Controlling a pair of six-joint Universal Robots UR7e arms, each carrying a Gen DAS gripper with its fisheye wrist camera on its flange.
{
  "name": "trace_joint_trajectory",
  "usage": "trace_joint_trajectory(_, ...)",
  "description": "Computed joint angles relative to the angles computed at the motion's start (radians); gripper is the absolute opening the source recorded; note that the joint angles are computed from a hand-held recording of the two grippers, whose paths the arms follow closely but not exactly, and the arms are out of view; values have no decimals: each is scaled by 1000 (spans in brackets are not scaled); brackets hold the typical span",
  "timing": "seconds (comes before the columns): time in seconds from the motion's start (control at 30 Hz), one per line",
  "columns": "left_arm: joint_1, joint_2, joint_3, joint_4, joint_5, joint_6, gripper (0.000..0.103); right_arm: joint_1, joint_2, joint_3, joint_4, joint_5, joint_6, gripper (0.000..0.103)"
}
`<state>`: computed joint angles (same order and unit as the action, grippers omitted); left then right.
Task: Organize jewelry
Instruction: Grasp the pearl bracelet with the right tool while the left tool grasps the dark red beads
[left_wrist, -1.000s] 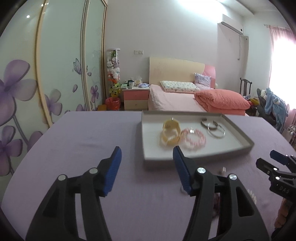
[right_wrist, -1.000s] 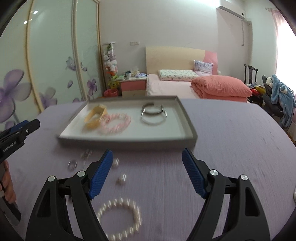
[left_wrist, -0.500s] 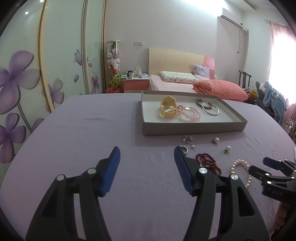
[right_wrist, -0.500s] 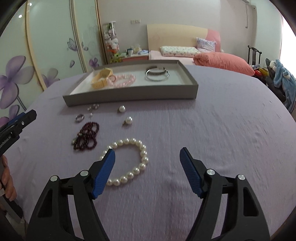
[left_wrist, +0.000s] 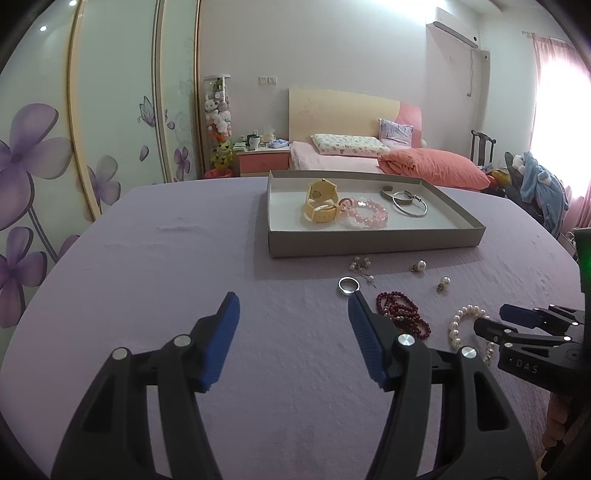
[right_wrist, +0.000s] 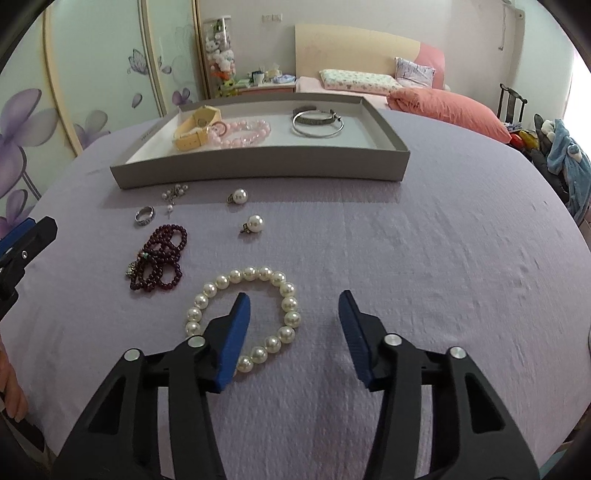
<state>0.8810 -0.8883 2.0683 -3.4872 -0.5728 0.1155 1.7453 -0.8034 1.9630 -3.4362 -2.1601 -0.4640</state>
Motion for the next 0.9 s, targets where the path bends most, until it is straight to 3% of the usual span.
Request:
trace_joint_trajectory(0.23,2,1,-3,19,-1,-13,60,-1,-1,8,-12,2,-10,42)
trace_joint_trajectory(0.47,8,3,-7,50,-21,-33,60,-9,-17,20,-10,20,-15,13)
trace_joint_trajectory(0.73,4,9,-14,91,-42,-58,60,-30,-52,58,-28,41,-1,10)
trace_joint_trajectory(0.9,3,17,-29,148,-76,-77,60,-52,-74,75,-74,9,30,10)
